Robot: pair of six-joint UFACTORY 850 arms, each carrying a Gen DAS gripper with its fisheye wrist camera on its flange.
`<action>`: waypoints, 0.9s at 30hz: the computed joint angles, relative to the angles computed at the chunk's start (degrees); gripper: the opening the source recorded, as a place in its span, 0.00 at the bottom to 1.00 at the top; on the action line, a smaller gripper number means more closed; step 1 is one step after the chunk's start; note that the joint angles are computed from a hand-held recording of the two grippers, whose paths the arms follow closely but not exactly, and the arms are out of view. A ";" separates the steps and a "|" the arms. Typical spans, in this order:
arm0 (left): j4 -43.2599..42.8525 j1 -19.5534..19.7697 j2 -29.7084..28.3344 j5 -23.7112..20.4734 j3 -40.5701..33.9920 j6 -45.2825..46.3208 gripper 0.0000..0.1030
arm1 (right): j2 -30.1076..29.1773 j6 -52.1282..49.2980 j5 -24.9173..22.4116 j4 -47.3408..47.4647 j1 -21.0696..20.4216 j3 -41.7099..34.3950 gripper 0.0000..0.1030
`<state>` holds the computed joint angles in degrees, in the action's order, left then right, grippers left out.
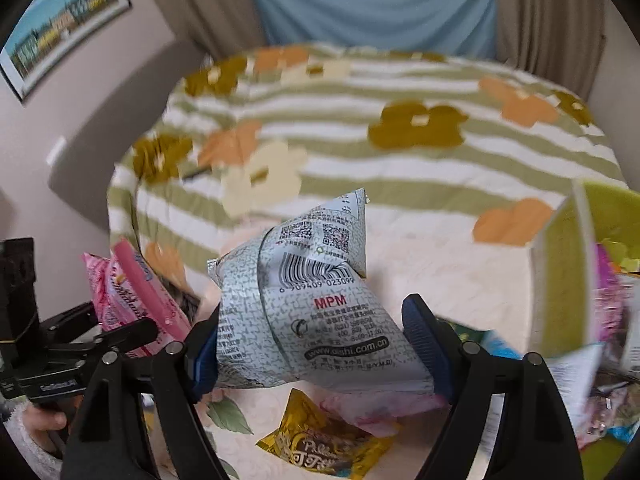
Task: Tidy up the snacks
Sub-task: 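Grasp the pink striped bag with the left gripper while the right grasps the silver MPM bag, then carry both bags over the yellow-green box and open both grippers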
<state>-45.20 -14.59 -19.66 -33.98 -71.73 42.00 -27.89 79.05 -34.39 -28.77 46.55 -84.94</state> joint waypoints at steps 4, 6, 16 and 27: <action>0.51 -4.22 2.24 1.20 -1.35 -2.80 0.62 | 6.92 7.46 -0.29 -6.68 0.10 5.66 0.76; 1.23 -6.76 2.61 1.54 -2.55 -5.11 0.62 | 10.95 9.64 -1.41 -8.96 -0.13 8.91 0.76; 4.11 -21.29 -0.12 3.99 -9.98 -14.44 0.62 | 30.72 15.59 -9.02 -15.44 -2.75 24.61 0.76; 12.97 -33.17 -11.03 3.10 -20.93 -30.34 0.62 | 45.22 7.06 -6.74 -11.87 -9.60 36.38 0.76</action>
<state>-32.23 -47.76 -30.68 -30.89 -92.66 11.66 17.33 86.10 -41.13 -40.64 36.95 -48.56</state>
